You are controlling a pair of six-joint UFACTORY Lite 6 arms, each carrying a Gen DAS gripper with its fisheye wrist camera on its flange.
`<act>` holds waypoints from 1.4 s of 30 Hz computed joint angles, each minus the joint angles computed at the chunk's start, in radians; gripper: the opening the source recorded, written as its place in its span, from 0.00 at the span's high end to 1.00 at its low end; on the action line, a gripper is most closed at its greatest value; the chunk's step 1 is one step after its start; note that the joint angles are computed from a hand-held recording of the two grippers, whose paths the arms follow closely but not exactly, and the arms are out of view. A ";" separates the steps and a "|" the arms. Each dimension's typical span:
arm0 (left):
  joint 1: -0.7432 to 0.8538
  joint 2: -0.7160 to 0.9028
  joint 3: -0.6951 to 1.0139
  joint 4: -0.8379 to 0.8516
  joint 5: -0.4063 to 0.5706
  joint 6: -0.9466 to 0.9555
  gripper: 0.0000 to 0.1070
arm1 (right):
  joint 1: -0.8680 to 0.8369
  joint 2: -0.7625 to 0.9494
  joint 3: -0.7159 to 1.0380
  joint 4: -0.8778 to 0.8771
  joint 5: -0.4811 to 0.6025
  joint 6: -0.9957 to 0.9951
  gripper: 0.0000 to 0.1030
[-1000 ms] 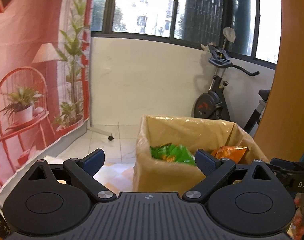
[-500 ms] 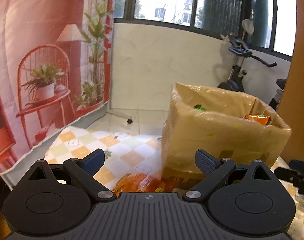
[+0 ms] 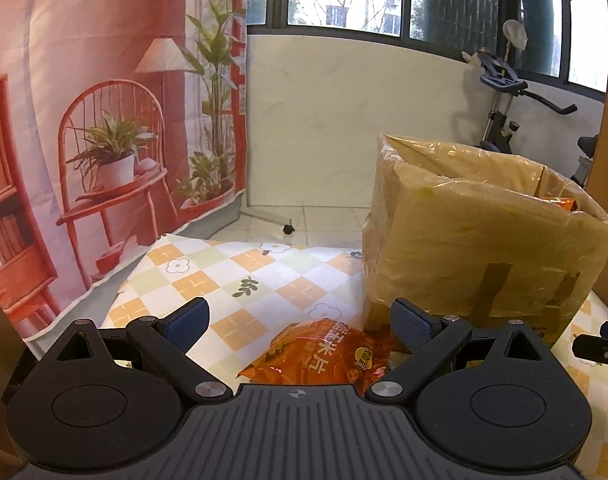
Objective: Organize snacks
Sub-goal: 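Move both tools back down to the snack pile beside the box, then grasp orange corn-chip bag with left gripper while right grasps yellow chip bag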
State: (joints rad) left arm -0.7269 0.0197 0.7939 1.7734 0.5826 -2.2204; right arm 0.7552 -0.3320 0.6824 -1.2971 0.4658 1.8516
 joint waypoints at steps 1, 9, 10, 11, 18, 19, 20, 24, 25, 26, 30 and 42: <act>0.000 0.003 -0.002 0.005 0.003 -0.006 0.08 | -0.006 0.003 -0.001 -0.004 -0.009 0.006 0.13; 0.029 0.017 -0.018 0.033 -0.016 -0.033 0.08 | -0.049 0.053 0.002 0.018 -0.059 0.001 0.13; 0.037 0.023 -0.017 0.041 -0.022 -0.040 0.08 | -0.055 0.063 0.005 0.022 -0.065 0.001 0.13; 0.045 0.029 -0.017 0.049 -0.028 -0.048 0.08 | -0.062 0.072 0.006 0.022 -0.072 0.003 0.13; 0.091 0.085 0.007 0.097 -0.069 -0.089 0.08 | -0.105 0.164 0.042 0.003 -0.140 0.020 0.13; 0.095 0.098 0.017 0.102 -0.075 -0.093 0.08 | -0.113 0.180 0.051 -0.004 -0.153 0.026 0.13; 0.101 0.105 0.019 0.112 -0.082 -0.100 0.08 | -0.121 0.197 0.062 -0.005 -0.161 0.030 0.13; 0.152 0.129 0.024 0.246 -0.157 -0.207 0.08 | -0.157 0.272 0.106 -0.029 -0.198 0.079 0.13; 0.161 0.137 0.030 0.273 -0.172 -0.227 0.08 | -0.167 0.288 0.116 -0.035 -0.209 0.092 0.13; 0.171 0.149 0.039 0.308 -0.190 -0.249 0.08 | -0.177 0.303 0.127 -0.031 -0.221 0.093 0.13; 0.173 0.203 0.072 0.380 -0.209 -0.296 0.08 | -0.188 0.352 0.151 0.033 -0.235 0.037 0.13; 0.299 0.468 0.301 0.687 -0.331 -0.534 0.08 | -0.149 0.318 0.078 -0.154 -0.212 0.203 0.19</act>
State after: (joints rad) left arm -0.4284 0.4879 1.0946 2.4606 0.2513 -2.7546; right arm 0.6065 -0.0137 0.7607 -1.4510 0.2534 2.0544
